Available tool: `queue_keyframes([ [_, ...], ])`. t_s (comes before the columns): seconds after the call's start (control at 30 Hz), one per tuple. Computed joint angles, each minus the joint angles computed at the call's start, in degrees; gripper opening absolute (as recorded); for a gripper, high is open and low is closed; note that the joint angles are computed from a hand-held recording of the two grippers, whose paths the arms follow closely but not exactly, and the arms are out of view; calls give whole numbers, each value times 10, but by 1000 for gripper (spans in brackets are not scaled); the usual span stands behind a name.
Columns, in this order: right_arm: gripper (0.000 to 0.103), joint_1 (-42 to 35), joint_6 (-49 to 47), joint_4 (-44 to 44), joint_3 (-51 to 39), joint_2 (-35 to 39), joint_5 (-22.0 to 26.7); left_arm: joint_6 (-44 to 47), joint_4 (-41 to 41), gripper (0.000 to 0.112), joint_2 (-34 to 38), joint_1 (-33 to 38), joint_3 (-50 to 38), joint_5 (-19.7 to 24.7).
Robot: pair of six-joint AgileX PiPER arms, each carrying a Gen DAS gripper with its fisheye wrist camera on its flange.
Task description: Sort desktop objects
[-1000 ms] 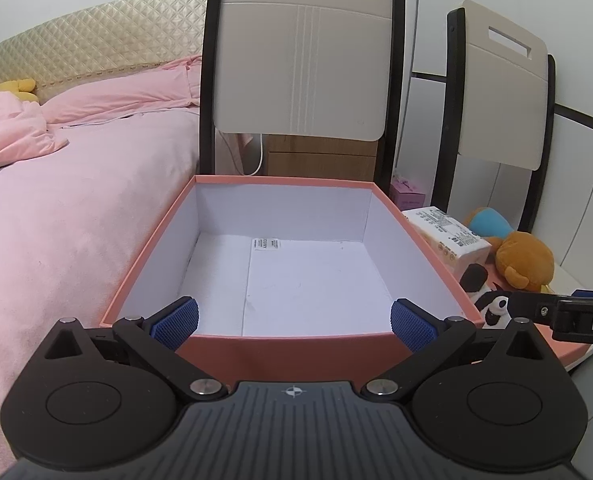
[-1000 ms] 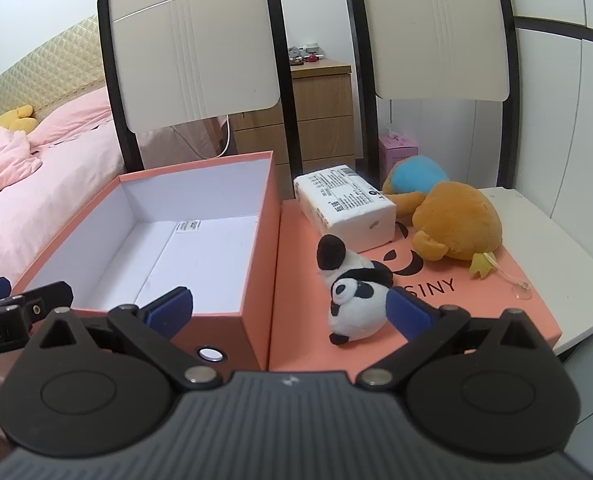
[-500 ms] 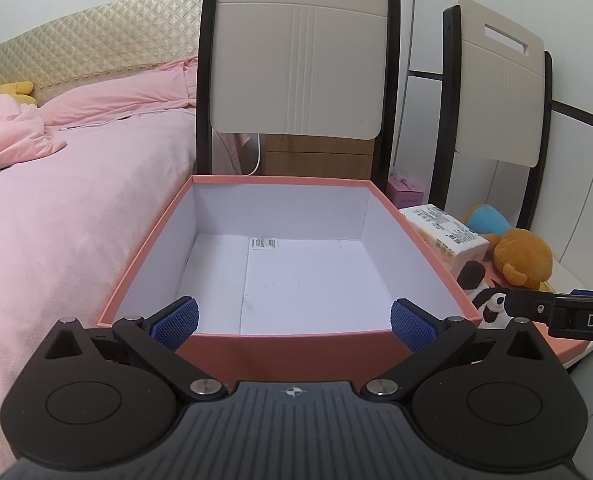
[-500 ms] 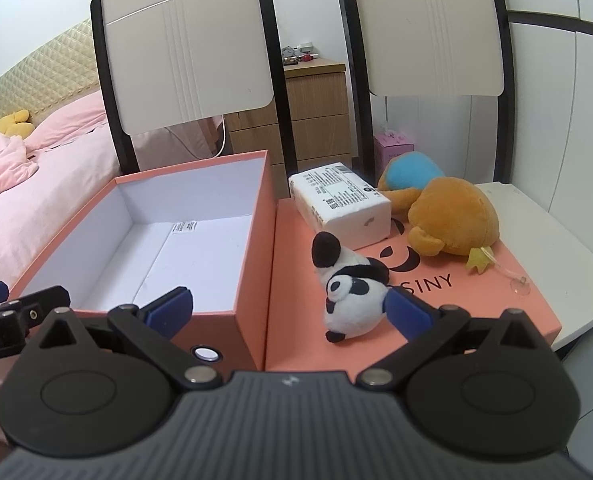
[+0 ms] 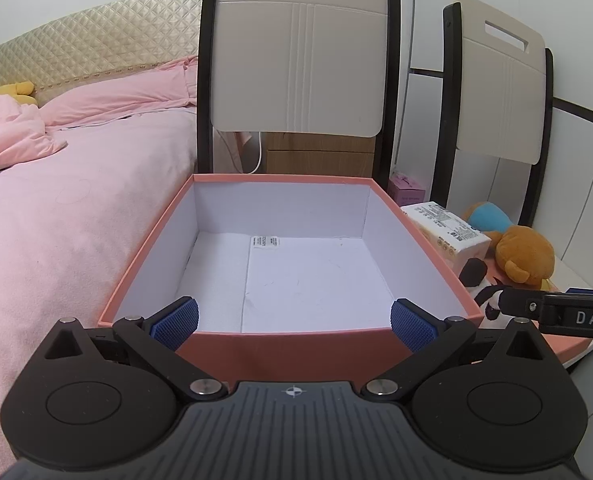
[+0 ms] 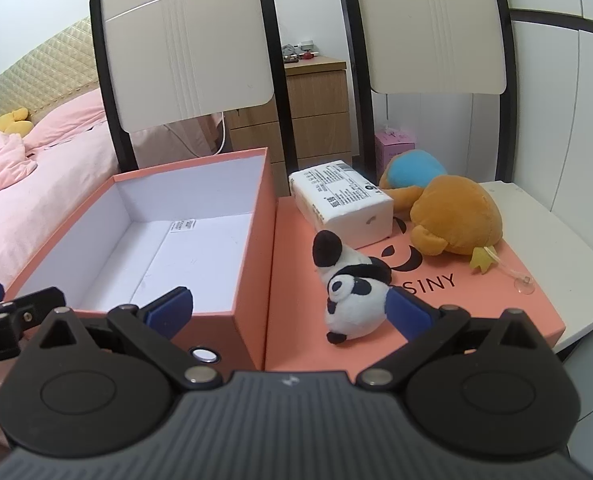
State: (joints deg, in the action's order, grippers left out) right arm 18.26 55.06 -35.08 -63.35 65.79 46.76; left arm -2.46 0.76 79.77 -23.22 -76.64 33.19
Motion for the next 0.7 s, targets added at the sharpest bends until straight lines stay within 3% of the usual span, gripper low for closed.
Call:
queue_keyframes([
  [0.17, 103, -28, -10, 16, 3, 7, -20, -15, 14, 103, 8, -2, -6, 4],
  [0.23, 103, -43, -34, 30, -9, 17, -35, -54, 63, 103, 4, -11, -1, -2],
  [0.3, 103, -65, -82, 62, -38, 39, -59, -96, 119, 103, -4, -24, 5, -12],
  [0.4, 103, -98, -197, 154, -109, 98, -110, -102, 114, 103, -4, -25, -4, -1],
  [0.5, 103, -98, -292, 207, -210, 187, -122, -129, 137, 103, -3, -32, -11, 10],
  [0.7, 103, -94, -443, 373, -545, 455, -17, -236, 231, 103, -3, -38, -19, 15],
])
